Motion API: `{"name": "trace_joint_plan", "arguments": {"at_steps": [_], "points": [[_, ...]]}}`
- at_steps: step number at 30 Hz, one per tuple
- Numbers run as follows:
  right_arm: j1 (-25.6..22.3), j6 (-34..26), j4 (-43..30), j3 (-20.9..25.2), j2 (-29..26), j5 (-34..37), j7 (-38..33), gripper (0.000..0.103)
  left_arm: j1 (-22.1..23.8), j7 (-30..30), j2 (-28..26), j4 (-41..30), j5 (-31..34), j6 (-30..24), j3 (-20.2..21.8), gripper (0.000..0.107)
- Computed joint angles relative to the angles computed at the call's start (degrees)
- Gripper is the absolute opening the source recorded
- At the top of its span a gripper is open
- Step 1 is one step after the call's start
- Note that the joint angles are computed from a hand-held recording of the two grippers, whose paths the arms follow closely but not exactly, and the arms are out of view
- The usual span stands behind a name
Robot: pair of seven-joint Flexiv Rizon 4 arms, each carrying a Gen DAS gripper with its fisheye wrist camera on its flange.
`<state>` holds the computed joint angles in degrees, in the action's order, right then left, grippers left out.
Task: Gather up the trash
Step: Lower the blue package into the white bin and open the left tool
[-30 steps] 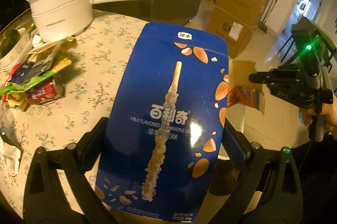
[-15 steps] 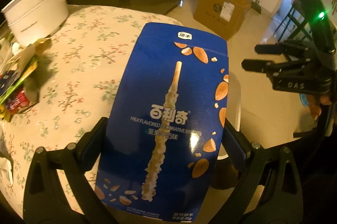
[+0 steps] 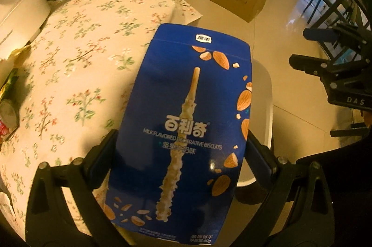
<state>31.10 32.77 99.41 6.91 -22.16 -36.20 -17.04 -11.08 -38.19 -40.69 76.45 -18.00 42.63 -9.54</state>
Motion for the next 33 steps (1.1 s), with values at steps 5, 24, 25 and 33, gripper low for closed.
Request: {"name": "trace_joint_plan", "arguments": {"at_steps": [5,24,25,33], "points": [[-0.1,-0.3,0.3,-0.1,0.4,-0.1,0.6,0.071,-0.6,0.7,-0.3,0.4,0.7,2.2,0.1,0.101],[0.2,-3.3,-1.4,-0.1,-0.3,-0.4,0.6,0.077,2.3,3.3,1.8,3.0,-3.8,6.5,-1.7,0.103],[0.3,-3.4,-1.6,-0.2,-0.4,-0.5,0.6,0.077,2.7,3.5,2.1,3.3,-4.0,6.8,-1.6,0.103],[1.2,-3.0,-5.7,-0.8,-2.7,-1.0,-0.7,0.079,5.1,2.6,3.0,3.3,-4.9,7.5,-0.3,0.103]]}}
